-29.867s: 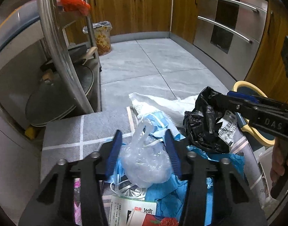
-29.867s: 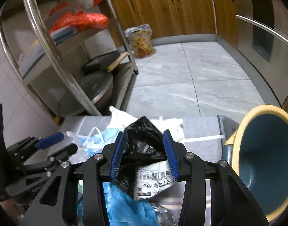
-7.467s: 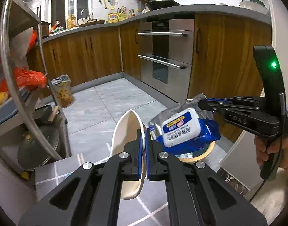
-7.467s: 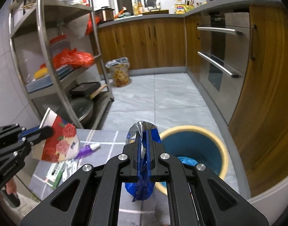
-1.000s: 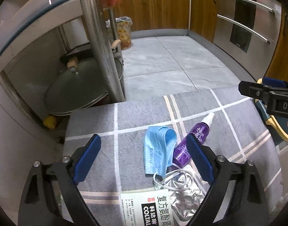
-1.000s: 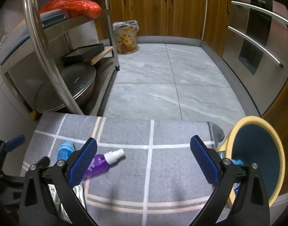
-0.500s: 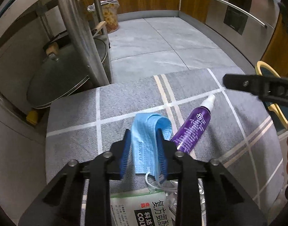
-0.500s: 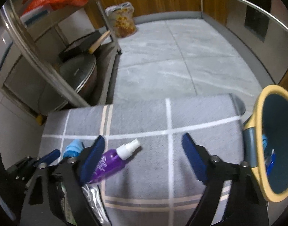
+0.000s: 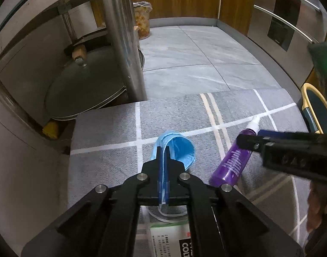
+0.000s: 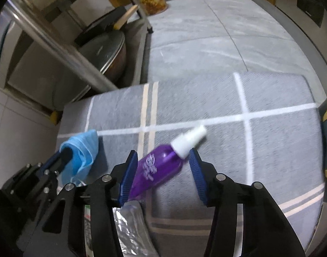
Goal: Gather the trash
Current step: 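Lower the left gripper onto the blue face mask and close it, then close the right gripper on the purple spray bottle and lift it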
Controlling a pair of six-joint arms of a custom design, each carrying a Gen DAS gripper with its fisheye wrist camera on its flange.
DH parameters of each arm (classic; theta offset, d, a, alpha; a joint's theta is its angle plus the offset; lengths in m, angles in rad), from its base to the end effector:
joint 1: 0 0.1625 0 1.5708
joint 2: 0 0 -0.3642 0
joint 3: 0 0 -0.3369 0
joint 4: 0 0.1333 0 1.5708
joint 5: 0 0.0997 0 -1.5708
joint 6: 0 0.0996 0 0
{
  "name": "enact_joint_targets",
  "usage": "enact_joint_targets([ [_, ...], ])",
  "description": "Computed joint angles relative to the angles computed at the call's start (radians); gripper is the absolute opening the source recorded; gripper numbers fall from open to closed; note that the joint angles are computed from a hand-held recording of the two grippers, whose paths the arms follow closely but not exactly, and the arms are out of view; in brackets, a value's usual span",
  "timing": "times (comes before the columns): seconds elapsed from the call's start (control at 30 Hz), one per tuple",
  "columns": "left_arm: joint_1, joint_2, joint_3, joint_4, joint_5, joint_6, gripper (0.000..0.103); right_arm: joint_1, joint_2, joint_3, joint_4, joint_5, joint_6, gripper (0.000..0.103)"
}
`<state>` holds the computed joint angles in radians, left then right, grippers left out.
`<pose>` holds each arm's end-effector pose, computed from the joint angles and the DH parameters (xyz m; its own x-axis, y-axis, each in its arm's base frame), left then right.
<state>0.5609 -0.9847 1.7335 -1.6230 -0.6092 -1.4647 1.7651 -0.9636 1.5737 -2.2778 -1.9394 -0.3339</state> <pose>-0.2990 -0.4417 0.1289 -0.6309 -0.3248 -0.7046 0.2092 0.8034 -0.5576 0.2099 -0.5622 0.1857 -0.8081 -0.4579 0.3705 -0.4837 0.8748 0.0261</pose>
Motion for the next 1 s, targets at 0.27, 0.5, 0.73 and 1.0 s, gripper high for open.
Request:
enact_joint_targets([
  [0.27, 0.004, -0.018, 0.019, -0.034, 0.004, 0.028, 0.001, -0.002, 0.028, -0.019, 0.045, 0.0, 0.016, 0.052],
  [0.5, 0.004, -0.018, 0.013, -0.026, 0.005, 0.019, 0.001, -0.017, 0.023, -0.04, 0.064, 0.005, 0.027, 0.041],
  [0.73, -0.011, -0.001, -0.012, 0.009, 0.018, 0.004, 0.001, -0.016, 0.0, -0.026, 0.018, 0.01, -0.001, 0.039],
  [1.0, -0.053, 0.032, -0.061, 0.111, 0.068, -0.067, 0.001, -0.018, -0.062, 0.015, -0.038, 0.019, -0.068, 0.037],
])
